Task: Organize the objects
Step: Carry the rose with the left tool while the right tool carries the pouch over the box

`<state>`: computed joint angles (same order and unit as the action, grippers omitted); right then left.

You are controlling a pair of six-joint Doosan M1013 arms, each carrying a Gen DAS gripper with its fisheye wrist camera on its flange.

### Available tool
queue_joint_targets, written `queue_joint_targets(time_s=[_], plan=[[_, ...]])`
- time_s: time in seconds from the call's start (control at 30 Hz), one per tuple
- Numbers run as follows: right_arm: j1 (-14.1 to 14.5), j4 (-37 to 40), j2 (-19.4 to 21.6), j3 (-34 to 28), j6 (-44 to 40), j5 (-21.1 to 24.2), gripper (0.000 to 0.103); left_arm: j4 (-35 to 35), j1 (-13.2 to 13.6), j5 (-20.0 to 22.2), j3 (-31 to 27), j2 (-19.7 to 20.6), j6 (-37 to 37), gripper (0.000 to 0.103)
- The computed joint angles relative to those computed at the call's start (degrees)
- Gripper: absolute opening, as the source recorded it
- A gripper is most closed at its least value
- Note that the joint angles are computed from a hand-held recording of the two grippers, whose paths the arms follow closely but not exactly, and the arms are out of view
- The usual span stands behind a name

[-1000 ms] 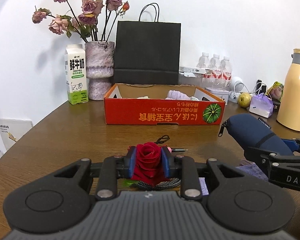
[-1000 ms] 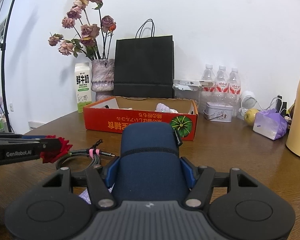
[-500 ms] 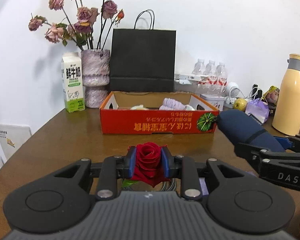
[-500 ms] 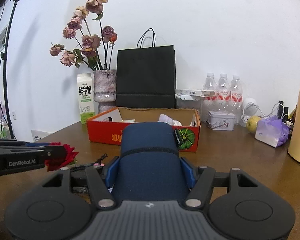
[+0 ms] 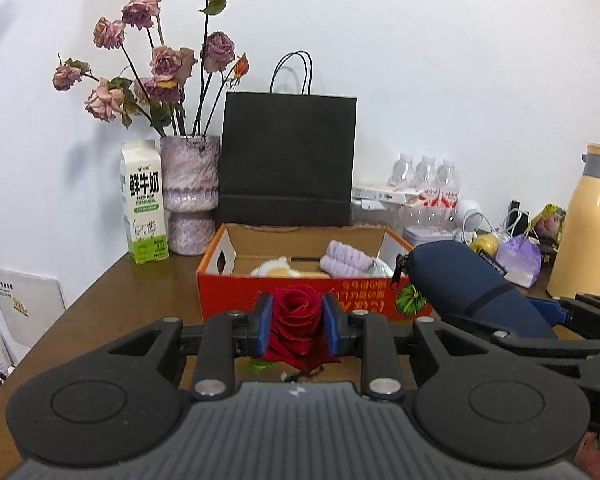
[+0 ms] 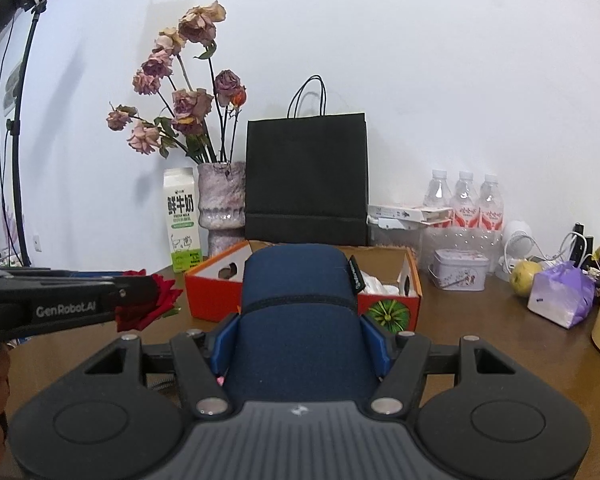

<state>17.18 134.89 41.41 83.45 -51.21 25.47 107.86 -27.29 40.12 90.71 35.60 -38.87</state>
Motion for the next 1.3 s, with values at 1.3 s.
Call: queue_joint_targets(time_s=[1.3], plan=[[1.81,-31.09,12.77,-27.77,35.37,-8.96,0.062,-6.92,6.35,-4.72,-17.31,7.47,4.25,0.027]])
